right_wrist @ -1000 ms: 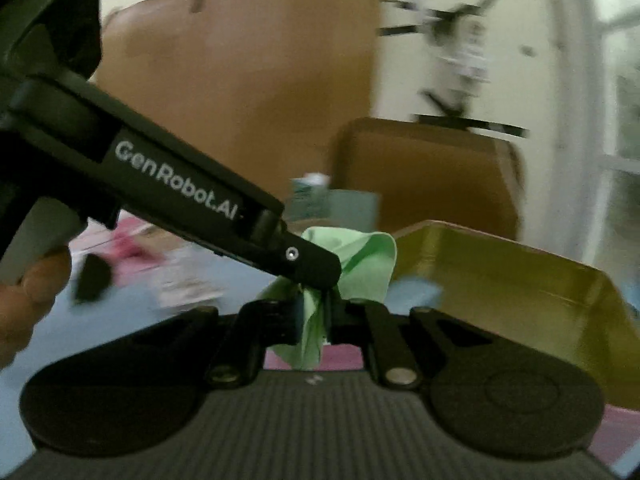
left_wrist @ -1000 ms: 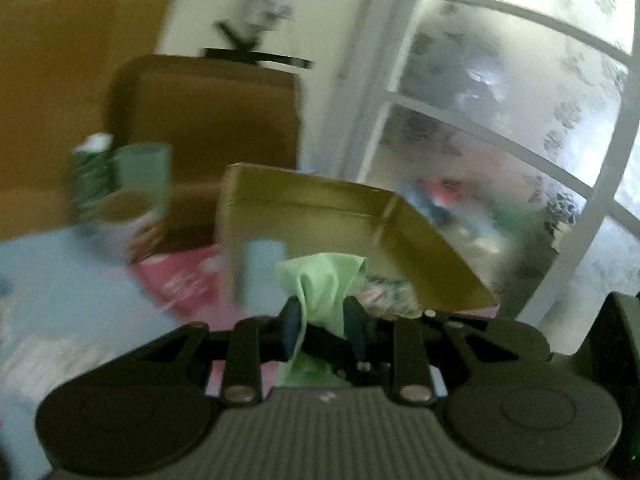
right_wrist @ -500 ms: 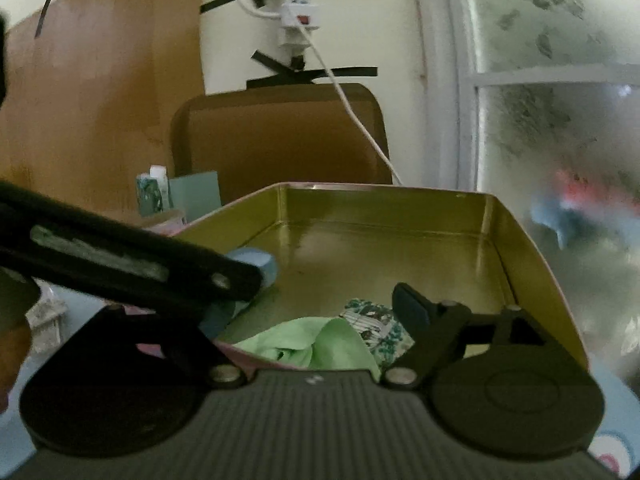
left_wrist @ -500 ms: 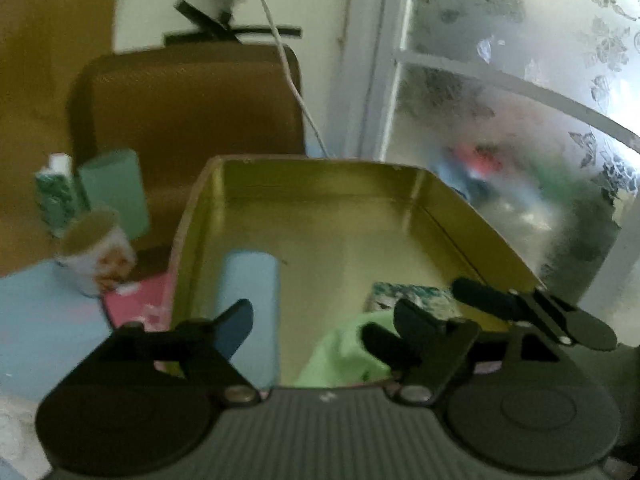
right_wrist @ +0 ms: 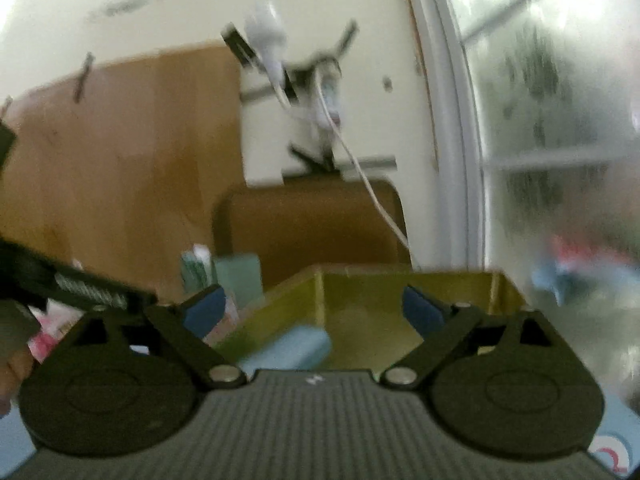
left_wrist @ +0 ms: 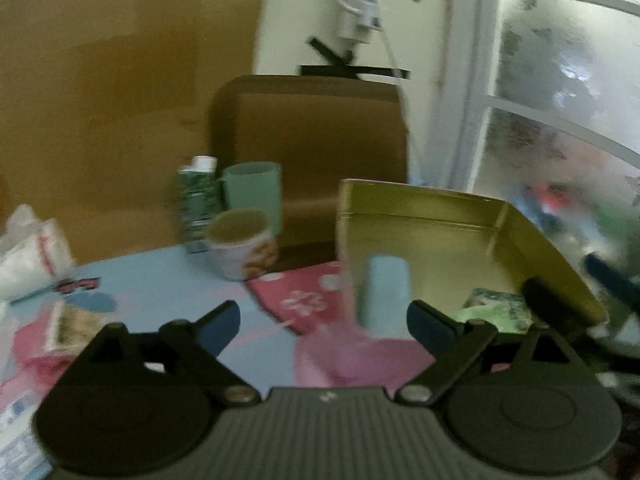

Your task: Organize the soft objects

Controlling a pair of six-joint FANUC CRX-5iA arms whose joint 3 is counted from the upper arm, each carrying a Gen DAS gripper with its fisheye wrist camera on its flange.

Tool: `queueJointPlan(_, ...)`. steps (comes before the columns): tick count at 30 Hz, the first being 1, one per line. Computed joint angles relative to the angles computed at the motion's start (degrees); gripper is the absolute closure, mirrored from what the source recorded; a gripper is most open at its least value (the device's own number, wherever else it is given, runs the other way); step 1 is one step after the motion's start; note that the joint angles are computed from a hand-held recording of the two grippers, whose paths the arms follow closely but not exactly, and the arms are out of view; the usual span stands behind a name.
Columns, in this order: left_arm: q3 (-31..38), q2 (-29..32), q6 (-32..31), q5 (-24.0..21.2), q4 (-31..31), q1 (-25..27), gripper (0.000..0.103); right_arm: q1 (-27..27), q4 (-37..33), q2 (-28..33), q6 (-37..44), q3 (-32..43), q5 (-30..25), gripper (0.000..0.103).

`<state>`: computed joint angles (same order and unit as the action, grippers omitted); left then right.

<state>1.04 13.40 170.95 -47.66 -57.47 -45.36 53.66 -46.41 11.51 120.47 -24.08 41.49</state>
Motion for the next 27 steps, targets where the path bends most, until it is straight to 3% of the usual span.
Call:
queueJointPlan(2, -1.78, -1.38, 2.09, -1.18, -0.91, -0.34, 0.009, 2.12, 2.22, 0.53, -1.64, -1.27, 4.90, 0.000)
queueJointPlan(6, -5.66, -4.12, 6.50, -4.55, -2.86, -1.10, 0.009, 4.11, 18.08, 3.85, -18.21, -6.91, 14.64, 0.000)
queueJointPlan(7, -6.59, -4.73, 7.30, -5.04, -2.97, -1.00, 0.009, 4.35, 20.11, 4.24, -20.06, -7.36, 14.79, 0.000)
queueJointPlan(10, -9.58, -6.67, 9.56, -6.57, -2.67, -0.51, 0.009, 4.76, 20.67, 2.89, -18.27, -5.80, 5.77, 0.000)
queueJointPlan(16, -14.97, -9.81, 14.62, -8.83, -2.41, 0.02, 0.009, 4.82, 23.39, 3.19, -22.20, -2.43, -7.80, 0.000)
queueJointPlan(27, -18.28, -10.09, 19.23, -11.47, -3.66, -1.18, 0.009, 5.58, 13.14, 4.62, -16.80, 2.05, -15.17, 0.000)
